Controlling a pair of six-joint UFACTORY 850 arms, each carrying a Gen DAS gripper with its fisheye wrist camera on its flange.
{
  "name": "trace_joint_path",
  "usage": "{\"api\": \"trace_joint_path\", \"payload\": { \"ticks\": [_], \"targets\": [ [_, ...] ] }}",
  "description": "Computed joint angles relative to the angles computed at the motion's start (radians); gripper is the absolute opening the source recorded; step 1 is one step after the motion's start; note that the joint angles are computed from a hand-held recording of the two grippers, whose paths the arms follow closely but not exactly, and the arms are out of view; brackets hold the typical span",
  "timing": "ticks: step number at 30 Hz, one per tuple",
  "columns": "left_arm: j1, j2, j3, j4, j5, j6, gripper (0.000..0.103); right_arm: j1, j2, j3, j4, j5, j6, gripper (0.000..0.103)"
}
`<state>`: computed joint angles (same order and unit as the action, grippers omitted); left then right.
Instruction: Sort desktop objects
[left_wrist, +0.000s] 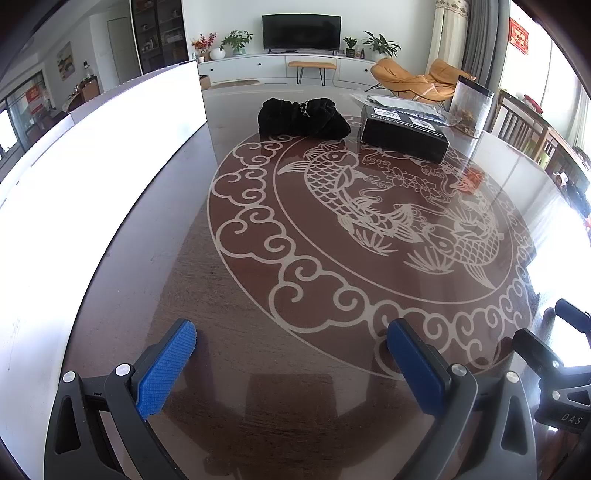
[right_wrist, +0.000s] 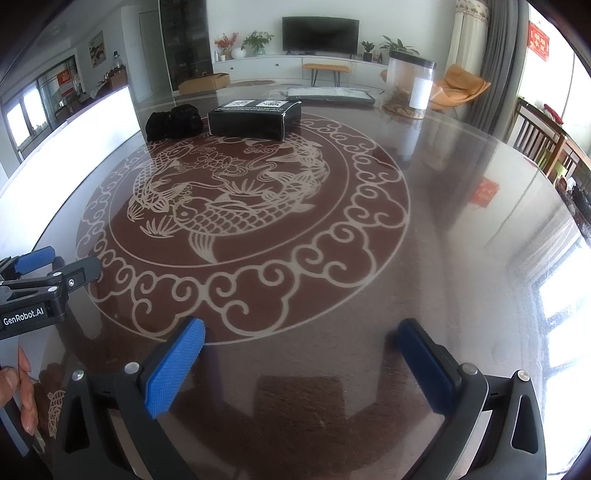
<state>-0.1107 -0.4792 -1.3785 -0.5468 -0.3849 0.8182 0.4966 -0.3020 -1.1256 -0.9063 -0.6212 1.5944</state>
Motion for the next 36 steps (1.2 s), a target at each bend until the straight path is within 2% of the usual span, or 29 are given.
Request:
{"api": "trace_joint_path", "payload": {
  "ticks": [28,36],
  "targets": [
    [-0.005,-0.05,-0.074,0.026,-0.021,-0.029,0.103,-0.002,-0.003,-0.004,0.004,0.0,-0.006,0.103],
    [-0.007,-0.068,-0.1,0.039,-0.026,-0.045,0.103,-0.018,-0.052,-0.067,0.02,-0.008,-0.025,0.103]
  ]
}}
